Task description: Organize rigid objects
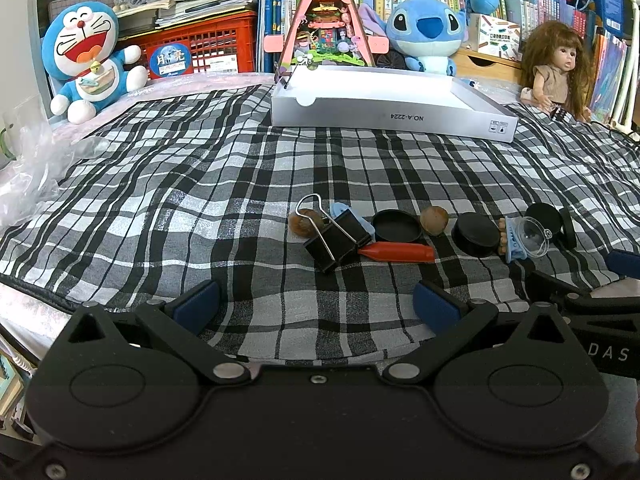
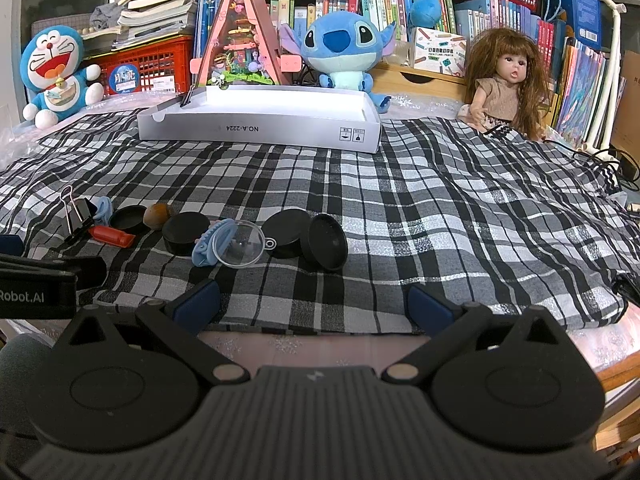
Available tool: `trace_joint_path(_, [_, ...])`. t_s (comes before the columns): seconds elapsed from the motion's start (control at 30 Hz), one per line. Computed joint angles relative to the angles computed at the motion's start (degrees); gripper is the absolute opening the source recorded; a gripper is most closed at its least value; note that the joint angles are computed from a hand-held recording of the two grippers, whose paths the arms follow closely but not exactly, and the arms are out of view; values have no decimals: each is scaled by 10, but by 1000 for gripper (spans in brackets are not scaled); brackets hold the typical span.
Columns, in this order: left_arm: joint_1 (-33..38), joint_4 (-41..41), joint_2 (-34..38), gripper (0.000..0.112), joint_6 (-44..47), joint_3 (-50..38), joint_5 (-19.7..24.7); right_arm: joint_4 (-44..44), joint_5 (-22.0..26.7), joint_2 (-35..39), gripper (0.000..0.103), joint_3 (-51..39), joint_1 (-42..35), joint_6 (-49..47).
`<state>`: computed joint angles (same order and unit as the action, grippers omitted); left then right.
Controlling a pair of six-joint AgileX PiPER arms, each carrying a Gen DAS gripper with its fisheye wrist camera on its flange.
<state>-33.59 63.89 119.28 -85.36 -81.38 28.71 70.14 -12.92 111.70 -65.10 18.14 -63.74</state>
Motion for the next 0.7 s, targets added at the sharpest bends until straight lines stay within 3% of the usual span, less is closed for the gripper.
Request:
trace_joint_path(0.13, [0, -27, 0, 103, 29, -11, 2, -91, -11, -1, 103, 14, 0, 95])
trace_joint_path(0.23, [0, -16, -1, 103, 19, -7, 1, -73, -6, 0, 103, 4, -3, 73])
trace_joint_path(0.53, [-6, 75, -3, 103, -78, 23, -6, -102, -15, 0, 103, 14, 1, 110])
trace_joint_path(0.7, [-6, 120, -5, 103, -123, 34, -10, -199, -28, 0, 103, 28, -1, 202])
